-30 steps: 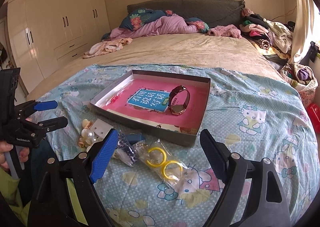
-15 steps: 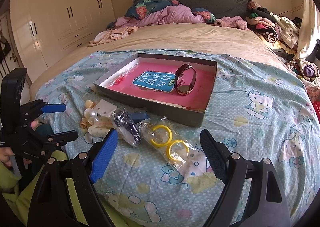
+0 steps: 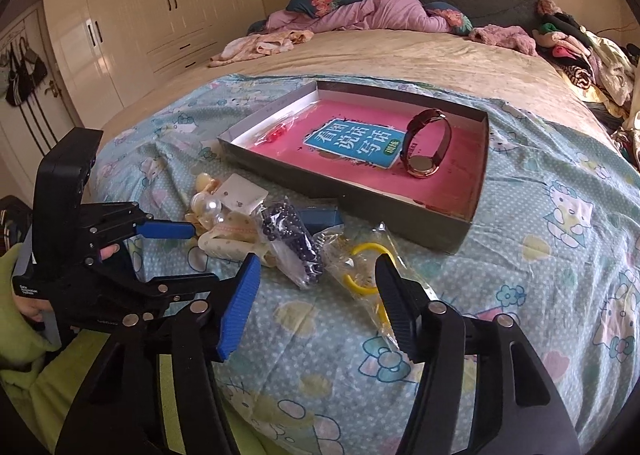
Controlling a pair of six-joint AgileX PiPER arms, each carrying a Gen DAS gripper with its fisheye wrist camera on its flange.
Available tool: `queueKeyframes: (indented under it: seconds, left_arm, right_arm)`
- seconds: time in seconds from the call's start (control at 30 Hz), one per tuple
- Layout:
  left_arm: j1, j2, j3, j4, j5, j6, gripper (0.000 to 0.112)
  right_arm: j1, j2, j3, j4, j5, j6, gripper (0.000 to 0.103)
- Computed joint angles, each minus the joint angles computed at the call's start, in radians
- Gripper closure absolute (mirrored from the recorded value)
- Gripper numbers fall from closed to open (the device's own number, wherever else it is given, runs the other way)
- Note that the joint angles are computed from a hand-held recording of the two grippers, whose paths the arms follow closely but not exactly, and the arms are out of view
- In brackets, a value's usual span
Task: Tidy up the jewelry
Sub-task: 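Grasp the cream hair claw with the left tool while the right tool grasps the bead bag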
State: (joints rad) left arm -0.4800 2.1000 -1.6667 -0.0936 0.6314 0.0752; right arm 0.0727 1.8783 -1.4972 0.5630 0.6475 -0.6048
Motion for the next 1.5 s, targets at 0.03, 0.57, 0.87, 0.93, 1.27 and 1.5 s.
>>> queueKeyframes:
  seconds: [0.03, 0.57, 0.87, 0.93, 1.27, 1.5]
  left_arm:
    - [0.003, 0.005, -0.003, -0.003, -0.002, 0.002, 0.052]
    - [0.017, 0.086, -0.128, -0.059, 0.046, 0.057, 0.052]
    - [0.016, 0.146, -0.223, -0.079, 0.094, 0.070, 0.051]
    - [0.012, 0.161, -0.250, -0.074, 0.105, 0.067, 0.051]
    - [-0.016, 0.169, -0.264, -0.009, 0.092, 0.038, 0.063]
    - [0.011, 0.095, -0.192, -0.105, 0.052, 0.081, 0.084]
  right_arm:
    - [0.006, 0.013, -0.016, -0.007, 0.008, 0.005, 0.049]
    - [0.052, 0.270, -0.318, 0.005, 0.160, -0.005, 0.066]
    - [0.007, 0.239, -0.297, 0.109, 0.162, -0.068, 0.075]
    - [0.000, 0.222, -0.283, 0.112, 0.144, -0.066, 0.075]
    - [-0.046, 0.170, -0.225, 0.153, 0.099, -0.070, 0.075]
    - [-0.063, 0.140, -0.186, 0.164, 0.078, -0.072, 0.075]
